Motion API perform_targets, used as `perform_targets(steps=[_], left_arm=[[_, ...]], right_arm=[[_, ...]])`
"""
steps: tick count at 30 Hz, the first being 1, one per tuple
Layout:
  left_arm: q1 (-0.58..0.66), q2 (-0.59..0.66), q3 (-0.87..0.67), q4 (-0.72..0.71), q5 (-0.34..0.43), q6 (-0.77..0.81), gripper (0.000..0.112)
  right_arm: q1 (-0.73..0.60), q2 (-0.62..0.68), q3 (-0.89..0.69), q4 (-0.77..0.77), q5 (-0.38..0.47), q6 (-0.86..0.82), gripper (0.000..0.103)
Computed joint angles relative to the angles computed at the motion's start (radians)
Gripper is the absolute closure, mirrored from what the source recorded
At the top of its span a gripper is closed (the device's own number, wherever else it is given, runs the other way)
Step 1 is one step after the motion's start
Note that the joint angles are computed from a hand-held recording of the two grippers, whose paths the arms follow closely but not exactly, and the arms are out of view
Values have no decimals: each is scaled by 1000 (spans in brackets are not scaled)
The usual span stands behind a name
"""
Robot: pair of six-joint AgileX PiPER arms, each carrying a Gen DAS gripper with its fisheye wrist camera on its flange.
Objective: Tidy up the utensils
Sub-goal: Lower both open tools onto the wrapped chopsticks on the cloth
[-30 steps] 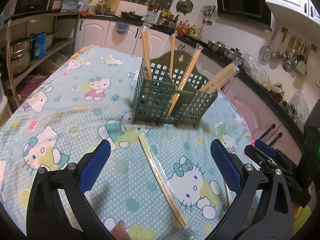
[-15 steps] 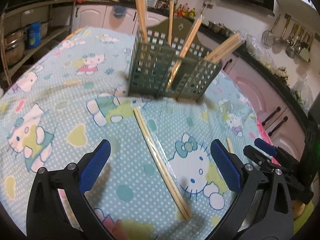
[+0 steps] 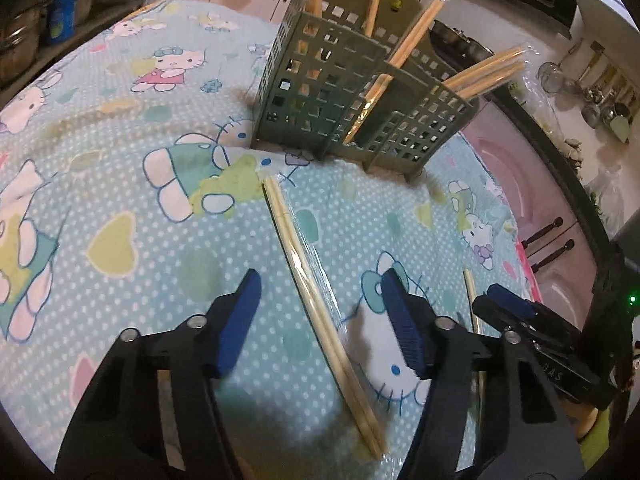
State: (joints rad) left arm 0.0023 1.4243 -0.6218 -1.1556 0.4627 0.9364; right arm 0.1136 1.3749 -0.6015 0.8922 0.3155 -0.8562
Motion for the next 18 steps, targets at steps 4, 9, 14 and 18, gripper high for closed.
perform_targets(steps=[4, 9, 14, 18], left_arm=[[0, 59, -62, 28, 26, -44, 66], [-20, 130, -137, 73, 12, -105, 67], [-30, 177, -200, 141, 10, -171, 67], [-33, 213, -247, 193, 2, -220, 72]], right_arm=[[-6, 52, -45, -27, 29, 44, 56], [-3, 90, -82, -61, 46, 79, 60], [-4, 125, -123, -96, 67, 113, 61], [7, 155, -163, -156, 72, 176, 65]])
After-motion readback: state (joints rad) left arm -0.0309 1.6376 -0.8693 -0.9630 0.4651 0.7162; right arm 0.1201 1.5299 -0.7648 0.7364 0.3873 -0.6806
